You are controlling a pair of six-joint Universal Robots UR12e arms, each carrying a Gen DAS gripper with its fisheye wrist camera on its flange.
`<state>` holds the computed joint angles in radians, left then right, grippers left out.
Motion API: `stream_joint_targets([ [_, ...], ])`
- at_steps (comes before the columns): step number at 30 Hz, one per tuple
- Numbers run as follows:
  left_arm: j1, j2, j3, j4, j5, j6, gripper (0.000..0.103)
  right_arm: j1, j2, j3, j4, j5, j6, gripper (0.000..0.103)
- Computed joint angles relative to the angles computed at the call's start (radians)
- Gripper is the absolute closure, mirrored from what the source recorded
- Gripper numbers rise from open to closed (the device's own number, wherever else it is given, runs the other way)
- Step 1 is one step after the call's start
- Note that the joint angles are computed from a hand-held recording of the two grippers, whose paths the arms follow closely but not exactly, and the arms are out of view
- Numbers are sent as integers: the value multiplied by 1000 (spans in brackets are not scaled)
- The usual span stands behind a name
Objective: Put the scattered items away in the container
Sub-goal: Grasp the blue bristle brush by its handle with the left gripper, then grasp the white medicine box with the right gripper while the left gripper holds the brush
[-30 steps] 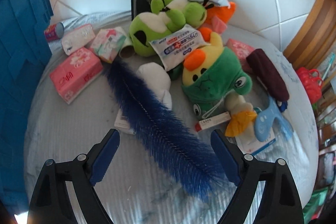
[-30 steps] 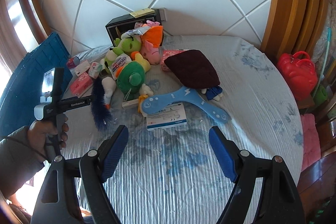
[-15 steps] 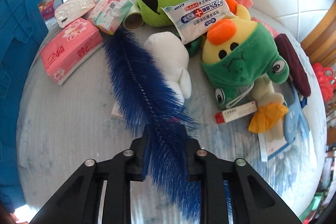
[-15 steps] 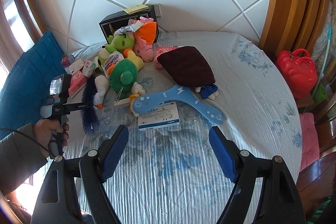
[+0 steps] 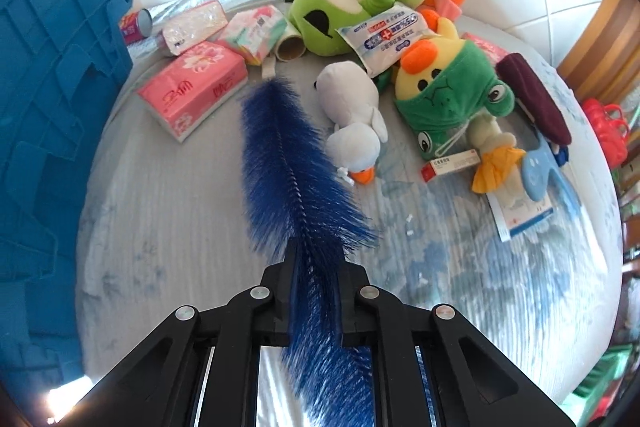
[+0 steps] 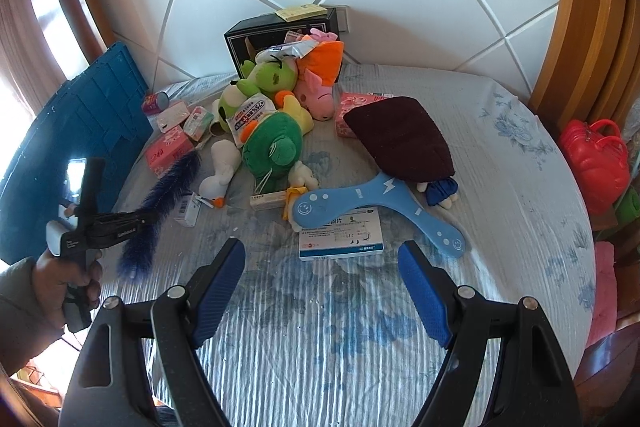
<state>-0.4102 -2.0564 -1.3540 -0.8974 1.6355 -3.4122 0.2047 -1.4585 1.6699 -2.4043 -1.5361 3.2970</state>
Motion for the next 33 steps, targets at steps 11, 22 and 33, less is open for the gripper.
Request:
stream_joint_targets([
  [11, 7, 118, -121, 37, -22, 31, 93, 32, 151, -82, -14, 91, -126, 25],
  [22, 30, 203, -245, 83, -39, -33, 93, 100, 391, -289, 58, 21, -523, 25],
  [33, 43, 230, -293, 93, -38, -88, 93, 78, 476, -383, 205, 24, -668, 25],
])
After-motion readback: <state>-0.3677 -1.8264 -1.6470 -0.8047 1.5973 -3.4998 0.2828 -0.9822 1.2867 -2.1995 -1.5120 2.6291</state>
